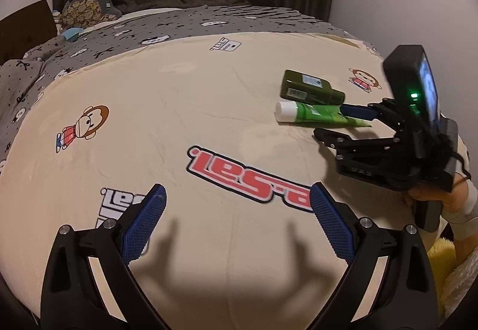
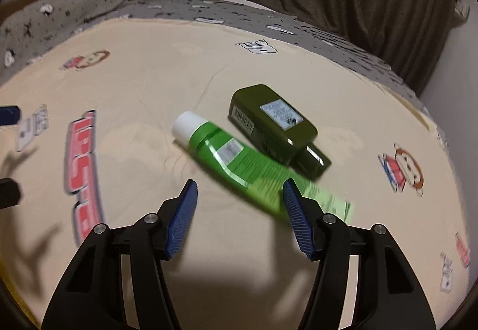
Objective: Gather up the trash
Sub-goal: 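Grasp the green tube with right tool while left tool grasps the olive-green bottle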
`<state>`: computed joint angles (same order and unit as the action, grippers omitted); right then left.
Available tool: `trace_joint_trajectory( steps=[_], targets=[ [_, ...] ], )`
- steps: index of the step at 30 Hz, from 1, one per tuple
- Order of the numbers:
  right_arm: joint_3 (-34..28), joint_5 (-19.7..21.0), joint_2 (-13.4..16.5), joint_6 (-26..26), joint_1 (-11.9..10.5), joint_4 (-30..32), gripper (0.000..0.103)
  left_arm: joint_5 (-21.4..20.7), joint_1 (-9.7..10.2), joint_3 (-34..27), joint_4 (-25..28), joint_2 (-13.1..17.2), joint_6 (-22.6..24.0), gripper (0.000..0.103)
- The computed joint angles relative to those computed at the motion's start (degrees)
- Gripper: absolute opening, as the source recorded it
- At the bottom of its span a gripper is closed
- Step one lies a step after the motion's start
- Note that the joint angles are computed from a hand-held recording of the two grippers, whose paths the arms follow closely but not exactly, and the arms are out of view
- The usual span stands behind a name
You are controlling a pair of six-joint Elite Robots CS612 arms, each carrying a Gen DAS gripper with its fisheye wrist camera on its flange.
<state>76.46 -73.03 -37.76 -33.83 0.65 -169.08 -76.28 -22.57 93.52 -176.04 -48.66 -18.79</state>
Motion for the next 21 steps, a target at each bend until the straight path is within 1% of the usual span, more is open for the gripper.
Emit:
trace_joint_trajectory(
  steps=[2,3,6,8,12,15,17,18,20,21],
  targets=[
    [-1.27,-0.56,0.65,0.21,0.26,0.87,0.058,-0.44,0.35,-0.45,0.65,0.14,-0.29,0.091],
    [-2.08,-0.81,1.04,0.54,0.36,1.41,0.053,-0.62,0.49,-0.65,0.86,0.22,-0.30,0.091],
    [-3.25,-1.90,1.65,1.47,0.59,1.28,0.034,-0.43,0.70,-1.07,1.49,0.35,-0.13,0.091],
    [-3.60,-1.25,1.75,2.12,0.43,1.74,0.032,-0.15,0.74,-1.38,1.84,0.42,-0.07,0.091],
    [-2.69,0.90,1.25,2.90,-0.30,0.16,0.024,0.45,0.54,-2.04,2.14,0.69,0.59,0.091],
    [-1.22,4.12,0.01,4.39,-1.52,-0.36,0.019,0.99,0.28,-3.38,2.53,1.40,1.28,0.091],
    [0.52,6.38,-1.21,6.56,-2.76,-1.69,0.015,1.07,0.07,-4.76,2.65,2.20,2.03,0.091],
    [0.70,6.97,-1.36,7.20,-3.12,-1.92,0.013,0.98,-0.04,-5.47,2.70,2.62,2.41,0.091],
    [1.58,9.29,-2.04,10.46,-4.59,-2.89,0.010,0.58,-0.36,-7.39,2.86,3.78,3.69,0.091],
    [1.72,9.81,-2.15,11.43,-4.99,-3.11,0.008,0.32,-0.50,-8.34,3.09,4.33,4.25,0.091]
  ],
)
